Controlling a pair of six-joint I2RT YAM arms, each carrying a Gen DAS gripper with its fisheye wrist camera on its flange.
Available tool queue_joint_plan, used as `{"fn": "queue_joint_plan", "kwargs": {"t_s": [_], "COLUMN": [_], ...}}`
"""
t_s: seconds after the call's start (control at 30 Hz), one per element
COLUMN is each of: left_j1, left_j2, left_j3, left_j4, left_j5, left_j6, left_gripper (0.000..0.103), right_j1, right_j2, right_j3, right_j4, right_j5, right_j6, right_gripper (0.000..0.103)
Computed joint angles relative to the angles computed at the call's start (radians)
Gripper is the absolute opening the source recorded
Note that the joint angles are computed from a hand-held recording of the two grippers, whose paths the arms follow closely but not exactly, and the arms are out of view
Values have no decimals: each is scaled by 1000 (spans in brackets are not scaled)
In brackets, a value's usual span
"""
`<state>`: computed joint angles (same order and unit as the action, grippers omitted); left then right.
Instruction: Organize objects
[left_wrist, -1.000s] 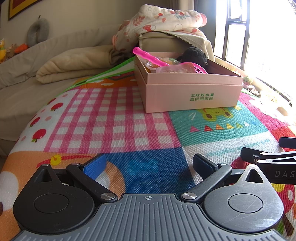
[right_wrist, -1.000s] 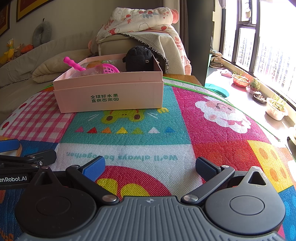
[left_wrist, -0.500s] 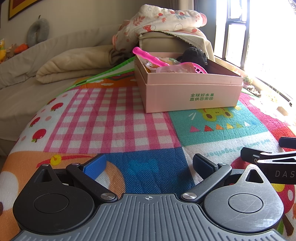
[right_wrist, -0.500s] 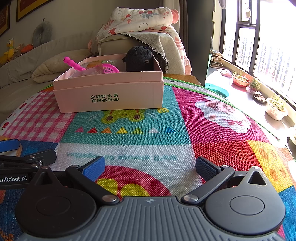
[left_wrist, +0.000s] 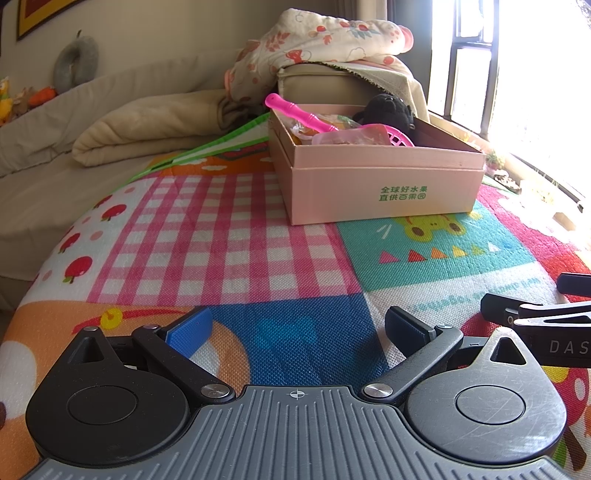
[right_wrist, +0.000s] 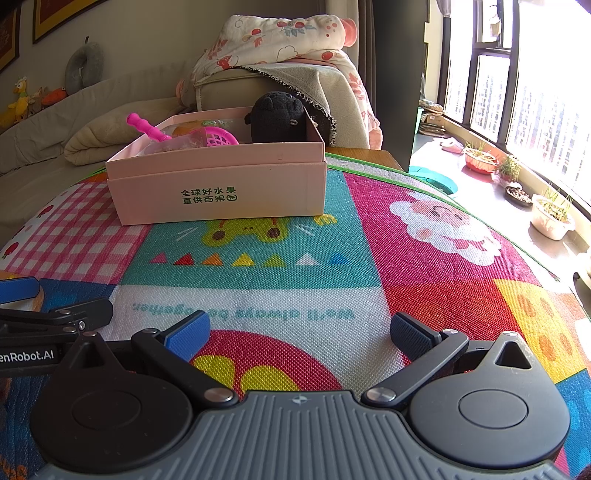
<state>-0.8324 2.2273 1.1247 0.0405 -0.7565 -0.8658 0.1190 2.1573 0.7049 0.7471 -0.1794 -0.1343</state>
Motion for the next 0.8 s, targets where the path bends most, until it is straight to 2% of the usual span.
{"fn": "queue_joint_plan", "kwargs": {"t_s": [0.8], "left_j1": [1], "left_j2": [3], "left_j3": [1], "left_j4": [3], "left_j5": [2], "left_j6": [-1], "left_gripper": [103], "right_j1": [0], "right_j2": [0], "right_j3": [0], "right_j4": [1], "right_j5": [0], "right_j6": [-1], "right_gripper": [103]}}
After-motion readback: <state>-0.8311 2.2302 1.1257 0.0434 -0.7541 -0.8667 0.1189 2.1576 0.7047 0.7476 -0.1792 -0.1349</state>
